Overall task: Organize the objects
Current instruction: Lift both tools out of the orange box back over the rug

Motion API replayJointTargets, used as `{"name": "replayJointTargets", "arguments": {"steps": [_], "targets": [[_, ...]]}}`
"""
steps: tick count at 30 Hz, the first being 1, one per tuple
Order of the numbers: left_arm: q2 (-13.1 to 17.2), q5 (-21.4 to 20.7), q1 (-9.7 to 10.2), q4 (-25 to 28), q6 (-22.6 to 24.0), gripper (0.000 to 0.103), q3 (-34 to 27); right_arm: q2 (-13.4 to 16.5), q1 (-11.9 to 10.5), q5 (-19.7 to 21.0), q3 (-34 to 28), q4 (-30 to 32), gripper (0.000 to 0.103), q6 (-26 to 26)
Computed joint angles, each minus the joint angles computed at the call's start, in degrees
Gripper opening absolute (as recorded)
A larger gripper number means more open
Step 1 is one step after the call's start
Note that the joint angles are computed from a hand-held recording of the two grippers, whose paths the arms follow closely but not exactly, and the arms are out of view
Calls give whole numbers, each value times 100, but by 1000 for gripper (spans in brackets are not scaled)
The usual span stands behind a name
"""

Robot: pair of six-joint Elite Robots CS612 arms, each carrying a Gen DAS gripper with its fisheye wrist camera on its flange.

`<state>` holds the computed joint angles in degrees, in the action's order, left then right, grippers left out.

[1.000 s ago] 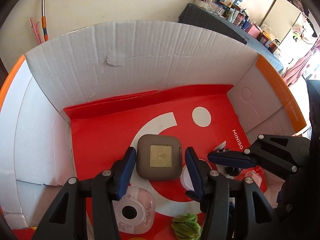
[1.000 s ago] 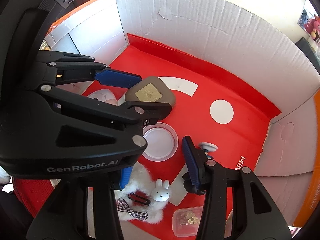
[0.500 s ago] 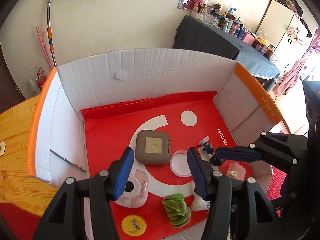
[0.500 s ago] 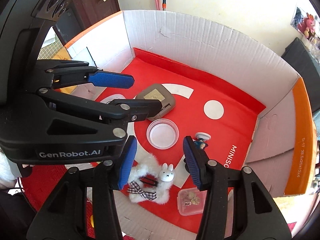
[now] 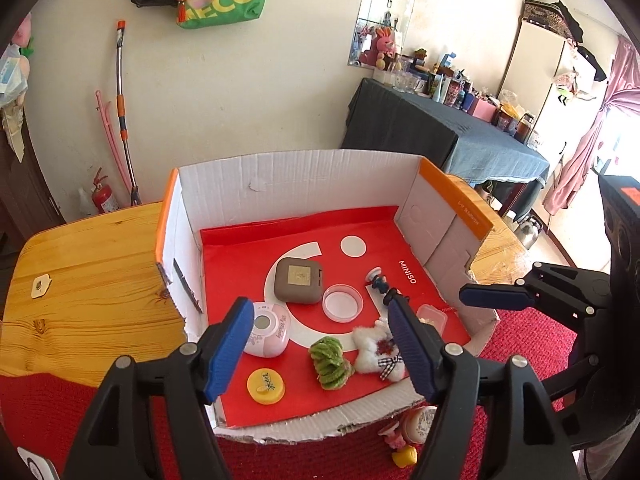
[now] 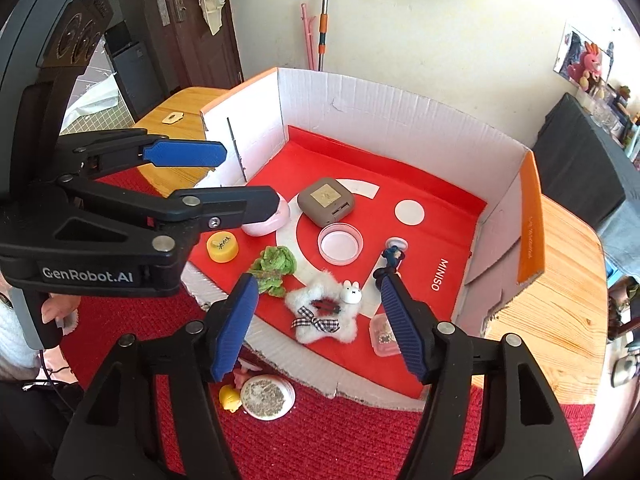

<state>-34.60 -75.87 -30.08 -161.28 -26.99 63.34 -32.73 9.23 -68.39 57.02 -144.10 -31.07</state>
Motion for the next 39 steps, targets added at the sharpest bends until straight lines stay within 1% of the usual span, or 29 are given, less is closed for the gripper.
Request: {"name": "replayJointTargets", "arguments": {"steps": [1, 2, 4, 5, 6, 8, 9, 11, 12, 15, 18, 19, 21, 24, 25, 26, 28, 30, 34, 37, 39], "targets": [[-48, 42, -21, -120, -5, 74, 104, -47, -6, -1, 107, -128, 64, 36], [-101, 75, -43, -250, -18, 76, 218, -54, -2, -8, 159, -256, 67, 95], [-187, 125, -85, -507, -66, 78, 425, -234, -47, 20, 495, -585, 73, 174], [-224, 161, -111, -626, -76, 79, 521, -379, -97, 96, 718, -737, 73, 158], [-264, 199, -136, -731, -79, 79, 616, -365, -103, 103, 758, -872, 73, 240], [-337, 290, -192, -953, -105, 82, 803, -444, -131, 126, 967, -1174, 74, 376], [-368, 335, -220, -1081, -106, 83, 893, -405, -124, 97, 1000, -1353, 74, 465], [-414, 476, -282, -1331, -63, 88, 1050, -461, -147, 101, 1197, -1686, 78, 604], [-435, 575, -318, -1420, -41, 89, 1118, -516, -159, 114, 1329, -1858, 79, 688], [-491, 825, -415, -1616, 18, 90, 1293, -624, -209, 202, 1565, -2177, 80, 908], [-524, 912, -474, -1779, -5, 93, 1435, -673, -228, 205, 1755, -2520, 86, 1080], [-531, 933, -492, -1825, -40, 95, 1482, -692, -233, 186, 1827, -2665, 87, 1127], [-532, 1098, -547, -1895, -63, 95, 1566, -718, -229, 150, 1961, -2926, 88, 1263], [-507, 1308, -619, -2010, -99, 96, 1675, -718, -239, 55, 2172, -3488, 92, 1615], [-494, 1352, -637, -2074, -158, 98, 1711, -717, -247, 34, 2241, -3660, 94, 1721], [-480, 1376, -651, -2136, -219, 100, 1744, -722, -257, 15, 2316, -3814, 94, 1811], [-450, 1398, -676, -2230, -283, 100, 1789, -723, -264, -13, 2437, -4067, 95, 1929], [-421, 1425, -696, -2229, -332, 102, 1806, -698, -258, -24, 2505, -4256, 98, 1985], [-373, 1509, -743, -2128, -504, 103, 1852, -648, -233, -165, 2608, -4423, 99, 1953], [-331, 1562, -773, -2063, -619, 103, 1885, -564, -214, -275, 2616, -4459, 99, 2025], [-308, 1475, -763, -1951, -743, 103, 1893, -508, -214, -263, 2598, -4351, 99, 2085]]}}
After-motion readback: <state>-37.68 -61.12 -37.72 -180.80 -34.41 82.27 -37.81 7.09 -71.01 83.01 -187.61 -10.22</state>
